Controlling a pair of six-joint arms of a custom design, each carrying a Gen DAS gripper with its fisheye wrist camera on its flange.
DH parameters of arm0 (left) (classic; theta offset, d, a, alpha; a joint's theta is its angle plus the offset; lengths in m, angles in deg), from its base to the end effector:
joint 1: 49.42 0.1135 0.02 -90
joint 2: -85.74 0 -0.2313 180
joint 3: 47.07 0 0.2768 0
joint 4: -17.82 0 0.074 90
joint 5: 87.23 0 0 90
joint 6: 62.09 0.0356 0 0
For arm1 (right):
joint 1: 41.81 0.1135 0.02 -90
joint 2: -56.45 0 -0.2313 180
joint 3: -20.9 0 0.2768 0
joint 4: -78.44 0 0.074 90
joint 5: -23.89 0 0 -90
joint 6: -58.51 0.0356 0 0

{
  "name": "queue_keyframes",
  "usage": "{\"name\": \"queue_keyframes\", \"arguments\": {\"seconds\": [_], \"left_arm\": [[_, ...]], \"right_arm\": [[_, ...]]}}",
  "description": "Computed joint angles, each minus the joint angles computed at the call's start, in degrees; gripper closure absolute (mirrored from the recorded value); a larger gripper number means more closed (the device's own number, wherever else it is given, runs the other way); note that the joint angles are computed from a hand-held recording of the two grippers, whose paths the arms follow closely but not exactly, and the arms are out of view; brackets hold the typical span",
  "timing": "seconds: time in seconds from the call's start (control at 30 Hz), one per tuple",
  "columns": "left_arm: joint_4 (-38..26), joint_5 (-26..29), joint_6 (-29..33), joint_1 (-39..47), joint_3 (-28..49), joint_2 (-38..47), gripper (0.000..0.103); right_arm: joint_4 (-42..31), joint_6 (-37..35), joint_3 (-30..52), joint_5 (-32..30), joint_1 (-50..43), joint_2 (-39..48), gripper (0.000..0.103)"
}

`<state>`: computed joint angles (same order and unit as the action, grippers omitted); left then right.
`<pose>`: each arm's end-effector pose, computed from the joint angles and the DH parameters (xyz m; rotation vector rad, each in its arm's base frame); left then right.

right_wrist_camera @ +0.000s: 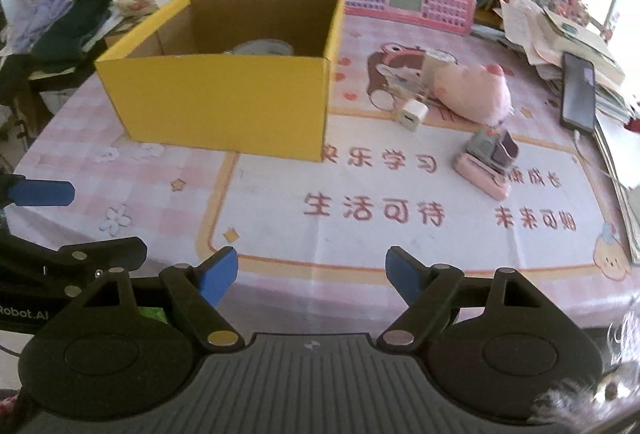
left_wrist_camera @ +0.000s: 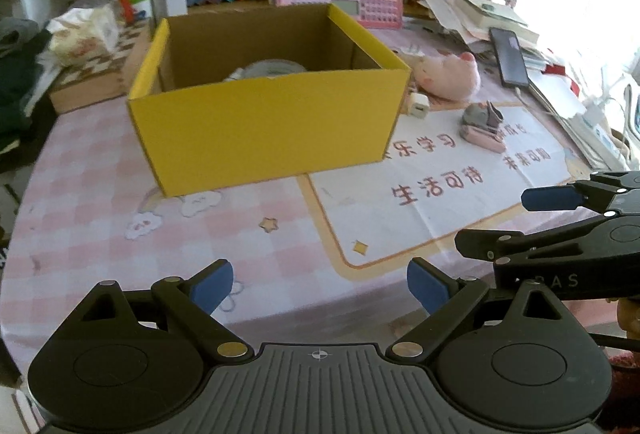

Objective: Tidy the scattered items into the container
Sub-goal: 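Move both grippers toward the pink stapler and plush pig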

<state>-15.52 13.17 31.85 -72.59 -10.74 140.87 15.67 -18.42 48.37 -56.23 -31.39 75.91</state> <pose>0.1967 -0.0912 0.1280 0.6606 2.4076 -0.3668 0.1378 0.0191 0.1400 0.1267 2.5034 -0.0500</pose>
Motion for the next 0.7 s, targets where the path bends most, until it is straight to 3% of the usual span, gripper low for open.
{"name": "queue_keyframes", "arguments": {"seconds": [0.3, 0.7], "left_arm": [[2.87, 0.59, -1.59, -3.71, 2.78, 6.9, 0.007], [6.37, -3.22, -7.5, -11.45, 9.78, 17.52, 0.007]], "right_arm": [[-2.44, -3.16, -1.1, -1.76, -7.62, -2.61, 0.021], [3.97, -18.34, -0.13, -12.32, -27.34, 4.87, 0.021]]}}
